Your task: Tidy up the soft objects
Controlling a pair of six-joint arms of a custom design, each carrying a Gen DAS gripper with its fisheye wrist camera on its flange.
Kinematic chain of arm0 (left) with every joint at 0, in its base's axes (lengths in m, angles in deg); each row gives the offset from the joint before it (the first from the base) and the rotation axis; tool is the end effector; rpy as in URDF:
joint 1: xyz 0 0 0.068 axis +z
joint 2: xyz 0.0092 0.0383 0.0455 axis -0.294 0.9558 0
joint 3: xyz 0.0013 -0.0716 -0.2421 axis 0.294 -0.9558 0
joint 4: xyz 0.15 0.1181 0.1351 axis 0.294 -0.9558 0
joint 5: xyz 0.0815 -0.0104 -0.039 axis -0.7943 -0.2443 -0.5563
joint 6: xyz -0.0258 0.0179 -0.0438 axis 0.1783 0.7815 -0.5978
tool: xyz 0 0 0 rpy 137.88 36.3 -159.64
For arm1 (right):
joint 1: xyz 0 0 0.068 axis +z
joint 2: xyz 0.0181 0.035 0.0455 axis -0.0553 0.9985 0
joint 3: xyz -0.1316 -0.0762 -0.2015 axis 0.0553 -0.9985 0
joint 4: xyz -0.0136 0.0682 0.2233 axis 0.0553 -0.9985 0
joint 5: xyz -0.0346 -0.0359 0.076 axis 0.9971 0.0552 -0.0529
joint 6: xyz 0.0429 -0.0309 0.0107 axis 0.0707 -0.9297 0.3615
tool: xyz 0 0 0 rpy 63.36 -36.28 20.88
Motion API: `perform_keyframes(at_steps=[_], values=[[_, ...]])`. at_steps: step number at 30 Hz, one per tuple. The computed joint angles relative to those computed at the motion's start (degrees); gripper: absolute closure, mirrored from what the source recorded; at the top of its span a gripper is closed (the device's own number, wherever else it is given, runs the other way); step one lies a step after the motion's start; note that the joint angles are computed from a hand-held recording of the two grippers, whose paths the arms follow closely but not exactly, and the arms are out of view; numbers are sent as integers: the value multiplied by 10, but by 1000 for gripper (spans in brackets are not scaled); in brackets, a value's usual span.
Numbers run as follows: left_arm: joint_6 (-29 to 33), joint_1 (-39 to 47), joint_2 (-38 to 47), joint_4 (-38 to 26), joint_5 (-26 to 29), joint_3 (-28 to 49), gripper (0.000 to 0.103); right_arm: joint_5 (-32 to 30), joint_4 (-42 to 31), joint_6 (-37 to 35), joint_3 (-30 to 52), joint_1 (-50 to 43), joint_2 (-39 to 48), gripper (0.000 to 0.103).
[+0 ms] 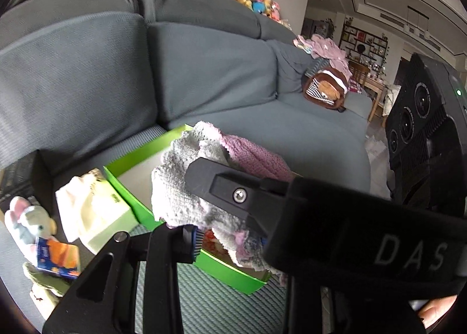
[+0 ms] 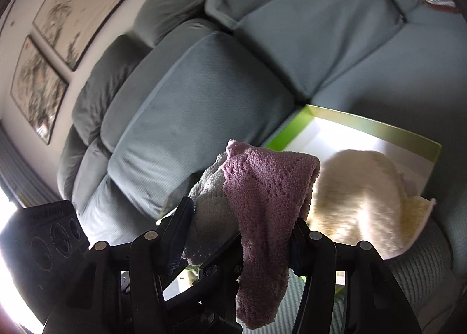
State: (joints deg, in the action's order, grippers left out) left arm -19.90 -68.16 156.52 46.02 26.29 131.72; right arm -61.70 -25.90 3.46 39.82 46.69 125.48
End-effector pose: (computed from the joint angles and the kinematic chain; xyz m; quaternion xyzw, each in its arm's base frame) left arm 0.1646 -0.1866 0.3295 0.1393 0.8681 -0.1681 0.4457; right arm 0.1683 0.1928 0.3221 0.0058 0.8405 0.3659 0.3995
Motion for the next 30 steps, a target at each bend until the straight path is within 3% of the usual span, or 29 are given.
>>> perform_keyframes(at_steps=[12,21,30], values=[[-22,27,67,26,81,10,73,-34,-20,40,-28,-64,-3,45],[-67,58,88,30,137,1,72,-12,-86,56,19,-65,47,45],[-92,68,113,10,134,22,63,-14,-64,85,-5,-77,43,45]])
